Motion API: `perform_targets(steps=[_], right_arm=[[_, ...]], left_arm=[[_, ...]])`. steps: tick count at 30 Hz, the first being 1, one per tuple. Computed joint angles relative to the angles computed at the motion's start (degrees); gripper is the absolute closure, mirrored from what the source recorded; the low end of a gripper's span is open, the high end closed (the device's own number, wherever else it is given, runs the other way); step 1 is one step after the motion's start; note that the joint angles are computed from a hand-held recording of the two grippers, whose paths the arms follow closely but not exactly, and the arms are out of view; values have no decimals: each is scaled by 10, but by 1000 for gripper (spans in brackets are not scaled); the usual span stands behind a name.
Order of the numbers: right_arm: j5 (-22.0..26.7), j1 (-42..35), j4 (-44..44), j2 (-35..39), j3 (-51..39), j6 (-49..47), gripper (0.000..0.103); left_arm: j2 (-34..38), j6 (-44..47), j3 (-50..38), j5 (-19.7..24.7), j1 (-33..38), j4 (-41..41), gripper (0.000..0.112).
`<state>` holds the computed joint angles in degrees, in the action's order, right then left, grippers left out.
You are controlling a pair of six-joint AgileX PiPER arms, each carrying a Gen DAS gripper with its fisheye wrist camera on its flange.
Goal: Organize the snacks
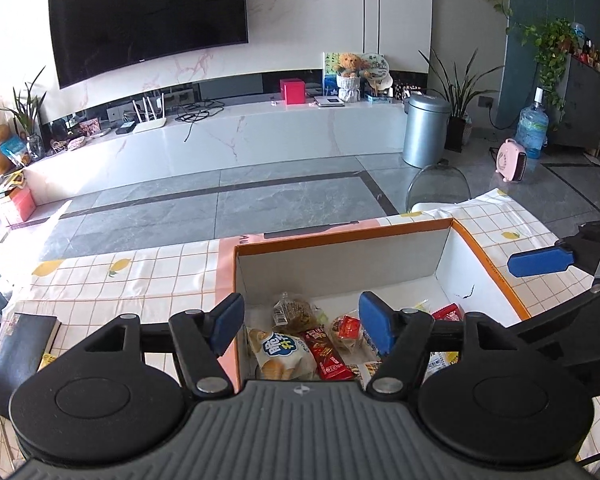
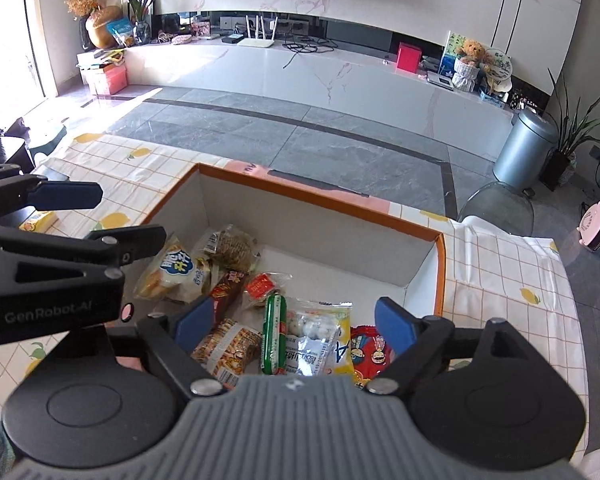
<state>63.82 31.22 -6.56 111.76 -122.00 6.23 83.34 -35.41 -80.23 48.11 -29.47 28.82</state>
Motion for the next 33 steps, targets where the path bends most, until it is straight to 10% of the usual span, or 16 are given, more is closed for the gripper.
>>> perform_targets(steps=[16,24,33], right_arm=[[-189,134,-238,-314,410,313,8],[-153,224,-378,-379,513,524,6],[-106,277,-448,-373,560,610,4]], left_arm=[[-155,-283,149,155,-217,264,23],[-151,-347,192,208,-296,310,22],[-157,-354,243,129,-250,228,21]])
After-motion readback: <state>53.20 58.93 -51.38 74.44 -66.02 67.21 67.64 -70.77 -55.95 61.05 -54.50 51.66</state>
